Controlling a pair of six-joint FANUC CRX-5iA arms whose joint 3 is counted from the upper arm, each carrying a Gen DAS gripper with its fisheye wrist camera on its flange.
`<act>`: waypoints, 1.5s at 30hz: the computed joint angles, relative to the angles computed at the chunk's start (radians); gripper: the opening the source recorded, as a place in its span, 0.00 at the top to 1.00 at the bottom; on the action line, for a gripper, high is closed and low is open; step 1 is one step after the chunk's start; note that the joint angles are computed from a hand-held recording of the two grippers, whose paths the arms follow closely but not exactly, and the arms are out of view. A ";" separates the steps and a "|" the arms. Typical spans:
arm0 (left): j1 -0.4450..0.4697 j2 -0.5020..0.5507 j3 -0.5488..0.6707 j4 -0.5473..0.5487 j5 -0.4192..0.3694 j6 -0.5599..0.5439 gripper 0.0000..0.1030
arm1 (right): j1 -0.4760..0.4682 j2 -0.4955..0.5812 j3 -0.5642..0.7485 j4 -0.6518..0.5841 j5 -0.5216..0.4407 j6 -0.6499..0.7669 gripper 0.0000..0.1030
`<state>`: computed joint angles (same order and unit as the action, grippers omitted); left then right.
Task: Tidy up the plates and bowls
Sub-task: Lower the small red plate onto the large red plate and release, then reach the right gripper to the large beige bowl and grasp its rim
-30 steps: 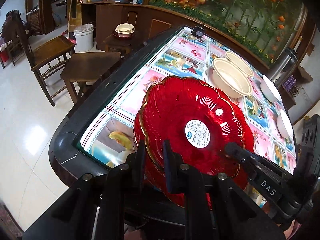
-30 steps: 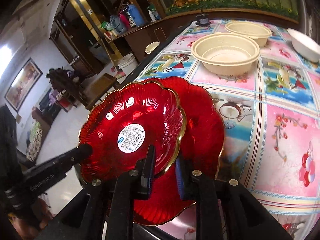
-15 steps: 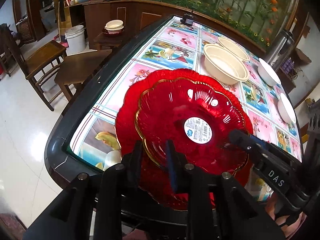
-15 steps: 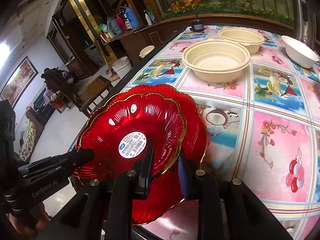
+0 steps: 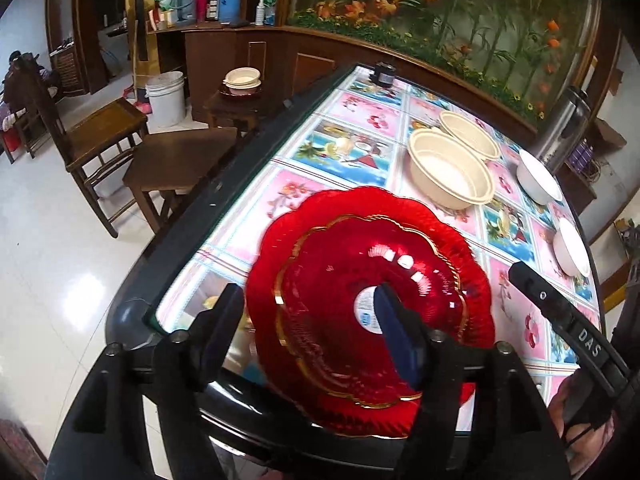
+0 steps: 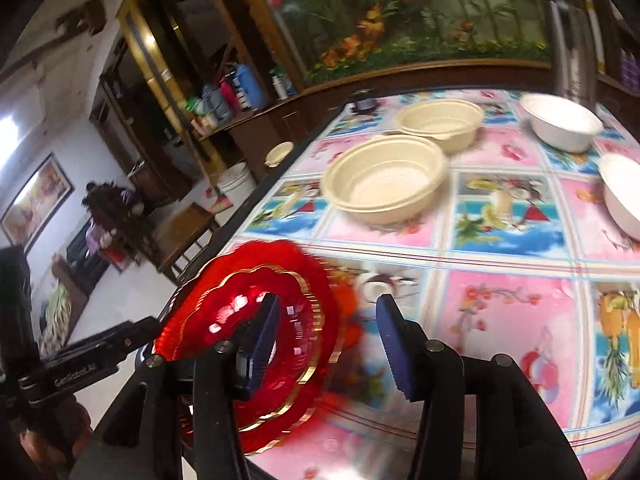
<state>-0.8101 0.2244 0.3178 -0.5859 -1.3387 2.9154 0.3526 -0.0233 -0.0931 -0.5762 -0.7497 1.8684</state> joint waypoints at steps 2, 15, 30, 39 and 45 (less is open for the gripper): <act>-0.004 0.015 0.018 0.004 0.011 -0.022 0.34 | -0.025 0.010 0.006 -0.009 -0.004 -0.012 0.50; 0.001 0.158 0.217 0.046 -0.003 -0.205 0.30 | -0.116 0.053 0.026 -0.055 -0.037 -0.005 0.48; 0.130 0.281 0.450 0.060 -0.119 -0.379 0.30 | -0.122 0.148 0.138 -0.034 -0.046 -0.058 0.48; 0.261 0.460 0.713 0.175 -0.234 -0.561 0.30 | -0.126 0.308 0.364 -0.051 -0.101 -0.160 0.46; 0.333 0.600 0.884 0.311 -0.314 -0.617 0.30 | -0.112 0.378 0.426 -0.044 -0.086 -0.239 0.46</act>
